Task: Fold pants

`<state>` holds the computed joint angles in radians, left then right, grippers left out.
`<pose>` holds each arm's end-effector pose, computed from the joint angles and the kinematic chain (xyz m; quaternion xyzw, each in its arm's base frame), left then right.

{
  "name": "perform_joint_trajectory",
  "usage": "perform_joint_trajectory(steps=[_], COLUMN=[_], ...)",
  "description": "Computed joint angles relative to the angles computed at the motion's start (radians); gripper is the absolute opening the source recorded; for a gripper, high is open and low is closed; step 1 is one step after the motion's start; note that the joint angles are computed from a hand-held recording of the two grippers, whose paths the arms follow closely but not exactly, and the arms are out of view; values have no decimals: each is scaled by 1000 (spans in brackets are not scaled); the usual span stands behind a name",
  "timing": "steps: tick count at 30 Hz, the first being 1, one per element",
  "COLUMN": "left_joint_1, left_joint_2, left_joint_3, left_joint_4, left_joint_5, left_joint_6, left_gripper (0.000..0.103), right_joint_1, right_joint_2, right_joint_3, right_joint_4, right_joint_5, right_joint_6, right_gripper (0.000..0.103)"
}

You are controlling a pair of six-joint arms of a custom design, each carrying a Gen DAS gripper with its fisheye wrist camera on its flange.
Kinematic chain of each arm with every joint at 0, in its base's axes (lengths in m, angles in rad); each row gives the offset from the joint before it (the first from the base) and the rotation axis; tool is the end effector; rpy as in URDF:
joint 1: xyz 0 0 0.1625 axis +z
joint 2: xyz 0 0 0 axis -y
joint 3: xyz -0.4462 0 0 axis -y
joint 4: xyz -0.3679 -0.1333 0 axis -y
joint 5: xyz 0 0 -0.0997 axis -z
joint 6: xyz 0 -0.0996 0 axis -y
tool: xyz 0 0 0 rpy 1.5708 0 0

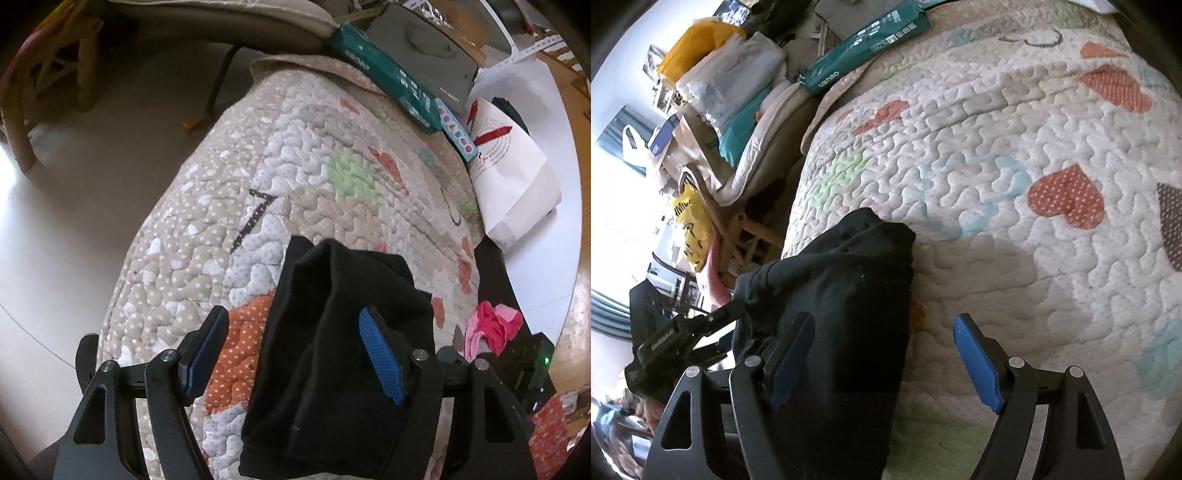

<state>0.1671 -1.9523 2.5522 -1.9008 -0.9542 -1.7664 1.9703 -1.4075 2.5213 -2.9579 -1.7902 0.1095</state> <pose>-0.1773 -0.2235 0.2640 -0.1301 0.9361 -0.3025 0.1239 0.2417 -0.2856 0.2059 0.1275 -0.9765 0.1584 0.0709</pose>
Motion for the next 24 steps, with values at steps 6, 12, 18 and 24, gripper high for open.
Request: perform_joint_trajectory(steps=[6, 12, 18, 24], left_joint_1=[20, 75, 64, 48], left_joint_2=[58, 84, 131, 120], left_joint_3=[0, 27, 50, 51], left_joint_4=[-11, -126, -245, -235], left_joint_5=[-14, -59, -53, -43], left_joint_6=[23, 91, 158, 150], left_gripper=[77, 85, 64, 49], right_joint_1=[-28, -40, -32, -44], right_joint_2=[55, 98, 129, 164], right_joint_3=[3, 28, 32, 22], right_joint_4=[-46, -115, -163, -190], right_joint_5=[40, 47, 53, 112], right_joint_6=[11, -13, -28, -32], right_gripper=[83, 87, 92, 91])
